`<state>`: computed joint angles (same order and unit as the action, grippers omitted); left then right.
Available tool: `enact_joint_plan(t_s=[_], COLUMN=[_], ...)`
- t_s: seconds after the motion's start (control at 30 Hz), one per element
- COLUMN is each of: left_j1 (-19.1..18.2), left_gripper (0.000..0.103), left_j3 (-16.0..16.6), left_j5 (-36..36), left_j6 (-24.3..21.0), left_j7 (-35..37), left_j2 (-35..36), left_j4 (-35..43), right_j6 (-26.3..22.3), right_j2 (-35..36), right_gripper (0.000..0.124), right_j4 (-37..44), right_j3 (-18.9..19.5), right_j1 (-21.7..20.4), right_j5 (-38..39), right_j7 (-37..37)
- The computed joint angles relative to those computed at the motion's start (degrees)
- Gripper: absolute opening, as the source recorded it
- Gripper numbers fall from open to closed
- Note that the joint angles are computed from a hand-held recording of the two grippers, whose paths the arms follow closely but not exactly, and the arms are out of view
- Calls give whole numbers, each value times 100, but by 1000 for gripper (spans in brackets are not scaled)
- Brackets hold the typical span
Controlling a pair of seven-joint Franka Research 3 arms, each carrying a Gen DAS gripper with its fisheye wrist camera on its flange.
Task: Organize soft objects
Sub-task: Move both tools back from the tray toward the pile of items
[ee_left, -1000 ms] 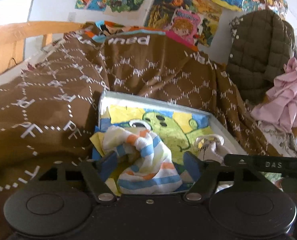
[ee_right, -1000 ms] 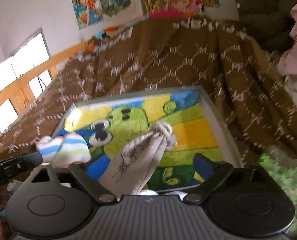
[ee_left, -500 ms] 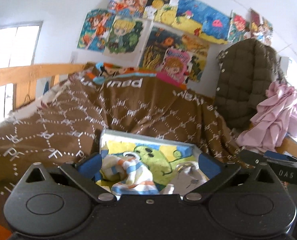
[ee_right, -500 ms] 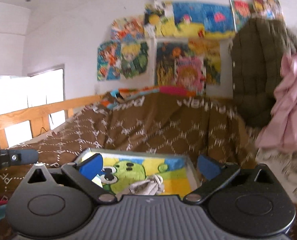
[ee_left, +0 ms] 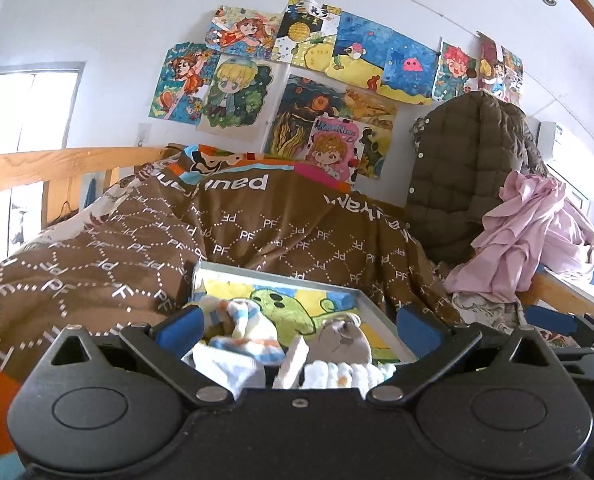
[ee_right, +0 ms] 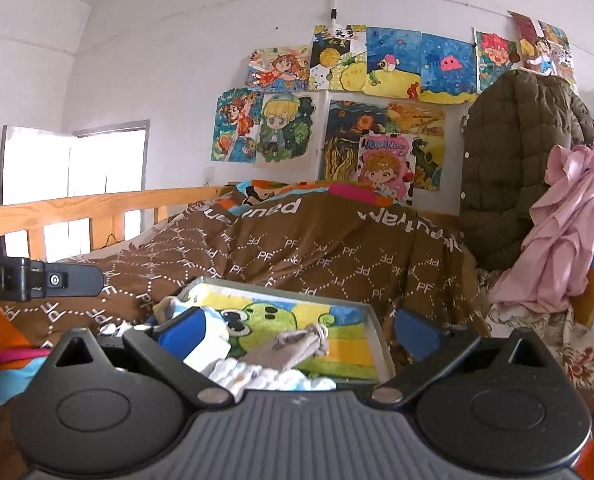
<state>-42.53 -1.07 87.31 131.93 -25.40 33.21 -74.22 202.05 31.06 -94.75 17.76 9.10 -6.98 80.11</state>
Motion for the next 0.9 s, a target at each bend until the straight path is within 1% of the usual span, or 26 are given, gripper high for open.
enact_joint_plan(t_s=[0.2,0.27,0.3,0.37,0.47,0.53,0.6,0.67,0.7,0.77,0.8,0.9], left_j1=[-94,-86,-75,-61,-18,27,66,92,96,89,82,87], left_gripper=[102,102,102,102,102,102,102,102,102,102,102,102], left_j3=[-154,-232,-272,-348,-466,-548,-595,-610,-609,-593,-581,-570], left_j5=[-53,-62,-76,-118,-308,-569,-821,-1017,-1094,-1191,-1223,-1377], left_j6=[-257,-302,-325,-356,-385,-395,-354,-292,-278,-279,-284,-289], left_j7=[-95,-145,-134,-127,50,291,478,585,640,718,745,856], left_j2=[-291,-395,-417,-485,-527,-526,-514,-509,-503,-493,-490,-458], left_j4=[-453,-615,-641,-742,-803,-805,-794,-808,-802,-792,-789,-753], right_j6=[71,7,-9,32,106,13,-185,-446,-645,-1038,-1180,-1361], right_j2=[-525,-653,-692,-769,-879,-934,-953,-932,-919,-827,-802,-805], right_gripper=[103,103,103,103,103,103,103,103,103,103,103,103], right_j4=[-777,-938,-1001,-1124,-1264,-1315,-1313,-1262,-1234,-1164,-1146,-1123], right_j3=[22,35,101,152,2,30,175,463,681,1300,1477,1444], right_j1=[-159,-205,-297,-383,-277,-337,-493,-764,-952,-1475,-1613,-1527], right_j5=[14,-21,-104,-225,-236,-367,-572,-800,-887,-981,-948,-717], right_j7=[305,435,527,657,708,808,930,1030,1067,1037,977,798])
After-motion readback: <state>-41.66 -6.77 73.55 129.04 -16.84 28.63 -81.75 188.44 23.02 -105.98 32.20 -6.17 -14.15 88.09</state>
